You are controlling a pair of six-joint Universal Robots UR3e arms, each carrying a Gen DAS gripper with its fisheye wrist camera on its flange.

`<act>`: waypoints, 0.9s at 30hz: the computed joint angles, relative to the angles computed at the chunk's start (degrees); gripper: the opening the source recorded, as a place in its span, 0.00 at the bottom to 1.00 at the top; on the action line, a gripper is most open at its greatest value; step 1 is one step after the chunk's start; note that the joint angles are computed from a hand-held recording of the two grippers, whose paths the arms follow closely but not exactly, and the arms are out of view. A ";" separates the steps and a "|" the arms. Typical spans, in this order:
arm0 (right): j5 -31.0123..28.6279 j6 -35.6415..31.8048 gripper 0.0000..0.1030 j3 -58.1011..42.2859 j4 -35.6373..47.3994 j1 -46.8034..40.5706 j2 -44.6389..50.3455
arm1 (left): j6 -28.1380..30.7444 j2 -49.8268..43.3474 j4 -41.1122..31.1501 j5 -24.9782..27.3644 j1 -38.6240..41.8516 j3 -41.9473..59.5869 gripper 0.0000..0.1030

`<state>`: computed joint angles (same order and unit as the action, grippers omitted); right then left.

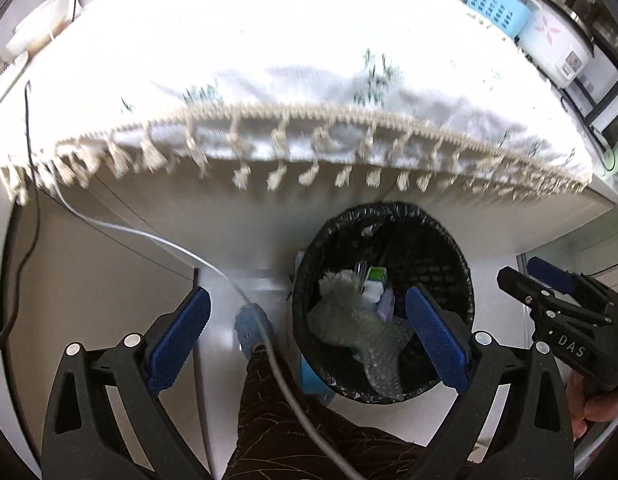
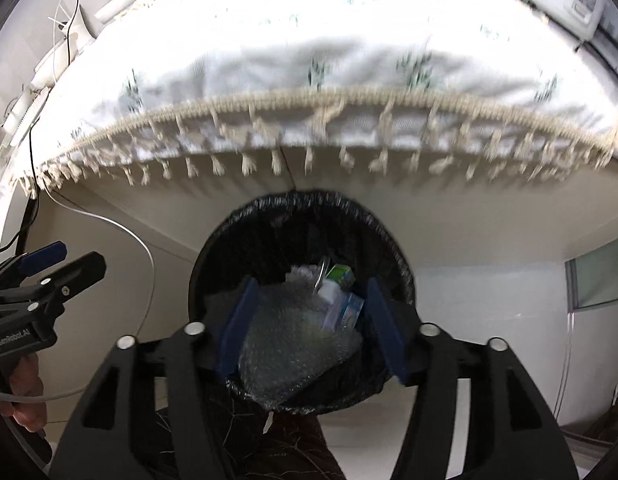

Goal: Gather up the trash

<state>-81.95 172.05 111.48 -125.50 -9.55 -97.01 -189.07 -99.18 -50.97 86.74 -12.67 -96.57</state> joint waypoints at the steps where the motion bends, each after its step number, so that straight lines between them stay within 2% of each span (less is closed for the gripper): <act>1: -0.17 0.35 0.69 -0.96 0.49 -0.13 -0.48 | 0.28 0.55 -0.53 -0.16 0.33 0.51 0.93; 2: 0.02 0.49 0.70 -1.94 1.10 -0.41 -0.94 | 0.55 1.02 -1.02 -0.56 0.69 1.07 0.93; 4: 0.13 1.07 0.79 -4.81 2.91 -0.69 -1.35 | 0.67 2.17 -1.93 -1.05 1.31 2.22 0.93; 10: -0.20 1.85 0.91 -14.91 8.70 -1.12 -3.37 | 1.23 6.23 -8.35 -3.90 4.40 8.07 0.93; 14: -1.14 2.69 0.92 -22.69 12.88 -0.27 -3.22 | 1.09 7.82 -13.92 -3.50 4.54 14.39 0.93; 20: -2.01 5.63 0.92 -35.29 24.28 0.05 -3.10 | 1.79 9.40 -23.63 -3.36 5.60 24.46 0.93; 22: -2.86 6.52 0.92 -37.89 27.13 0.59 -2.93 | 1.91 8.44 -25.16 -1.12 4.53 27.19 0.93; 27: -7.00 6.88 0.92 -40.16 30.57 4.02 -1.56 | 3.51 6.99 -29.04 -0.53 4.36 31.12 0.93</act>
<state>-88.95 178.93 71.31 -94.93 -5.53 -98.57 -185.56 -92.20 -80.01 86.21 -8.32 -65.46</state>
